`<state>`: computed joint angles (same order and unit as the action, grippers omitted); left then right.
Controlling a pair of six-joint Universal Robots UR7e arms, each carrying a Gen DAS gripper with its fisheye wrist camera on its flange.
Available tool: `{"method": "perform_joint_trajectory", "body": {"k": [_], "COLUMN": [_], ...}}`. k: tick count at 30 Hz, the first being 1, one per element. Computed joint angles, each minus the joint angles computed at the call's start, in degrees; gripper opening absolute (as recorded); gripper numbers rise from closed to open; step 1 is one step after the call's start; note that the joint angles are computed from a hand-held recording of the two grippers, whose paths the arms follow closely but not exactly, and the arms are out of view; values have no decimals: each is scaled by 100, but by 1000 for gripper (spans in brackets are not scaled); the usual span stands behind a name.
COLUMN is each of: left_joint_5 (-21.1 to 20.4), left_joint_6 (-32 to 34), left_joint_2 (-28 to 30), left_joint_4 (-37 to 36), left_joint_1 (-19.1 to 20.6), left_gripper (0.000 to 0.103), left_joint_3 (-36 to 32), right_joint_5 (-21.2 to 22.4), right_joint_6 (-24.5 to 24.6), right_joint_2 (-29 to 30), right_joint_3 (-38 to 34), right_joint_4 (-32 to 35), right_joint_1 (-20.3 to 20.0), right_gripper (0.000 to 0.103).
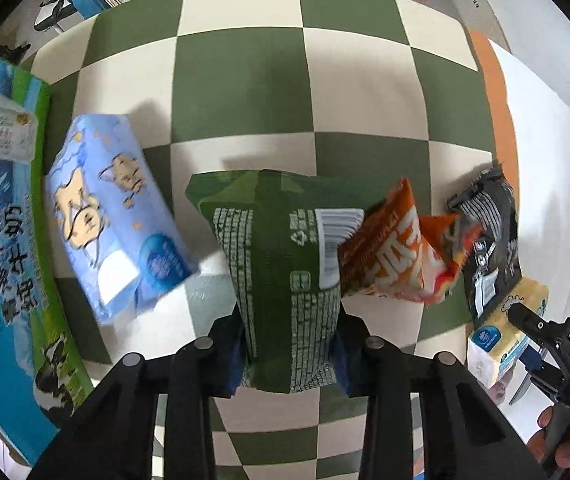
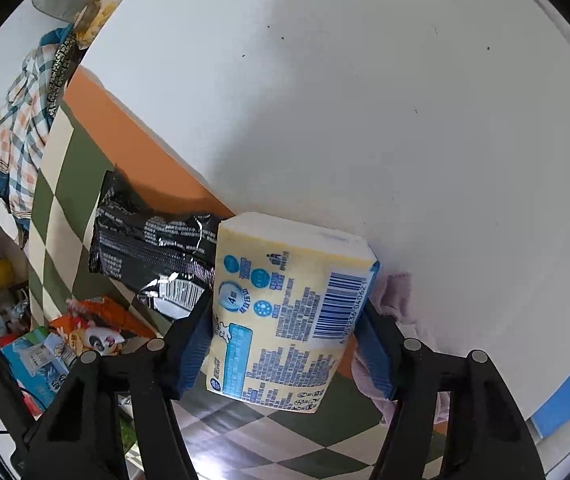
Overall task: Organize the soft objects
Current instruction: 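Grasp the green bag with the left tool while the right tool grasps the milk carton, then carry the green bag and milk carton into the cardboard box and release both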
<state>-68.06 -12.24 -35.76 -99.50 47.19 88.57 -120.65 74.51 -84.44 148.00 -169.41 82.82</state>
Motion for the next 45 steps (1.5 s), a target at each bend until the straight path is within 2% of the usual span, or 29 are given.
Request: {"method": "perform_joint_trajectory", "body": {"k": [3,8,12,17,20,24,31,38,42,45], "left_joint_5": [-96,-379,-761,-897,-1005,-902,-664,297,818,1152], "left_joint_6": [74,176,209,374,477,932,1431,1758,1836,1867], "left_joint_2": [-301,-934,-1447,-1886,-1903,-1706,-1642,-1126,-615,-148], "left_joint_4": [-55,-60,64,352,570,1064,1393,1725,1972,2205], "left_joint_1": [-81,-184,-163,-136,-120,170,398,913,1269,1516], "left_gripper": [31,31,30,30,30,30,30,30,30,30], "left_joint_3": [287,787,1050,1066,707,-387,-1592,-3107,-4005,-4683], "right_joint_5": [-32,-310,-510,-673,-745,-860,-946,-775,-644,-610], "right_joint_6": [22,242,404,452,485,359,-337,-1306,-1771,-1958], "right_joint_2": [-236,-233,-28,233,552,927,1775,3096,3906,4537], "right_joint_3": [178,-57,-446,-981,-1397,-2054,-3507,-5450,-6596,-7547], "right_joint_4": [-51,291,579,996,1171,1562,2191,3084,3708,4426], "right_joint_1": [146,856,1495,2138,2484,2905,3319,3377,3230,3046], "right_gripper": [68,68,68,68,68,68,68,68,68,68]}}
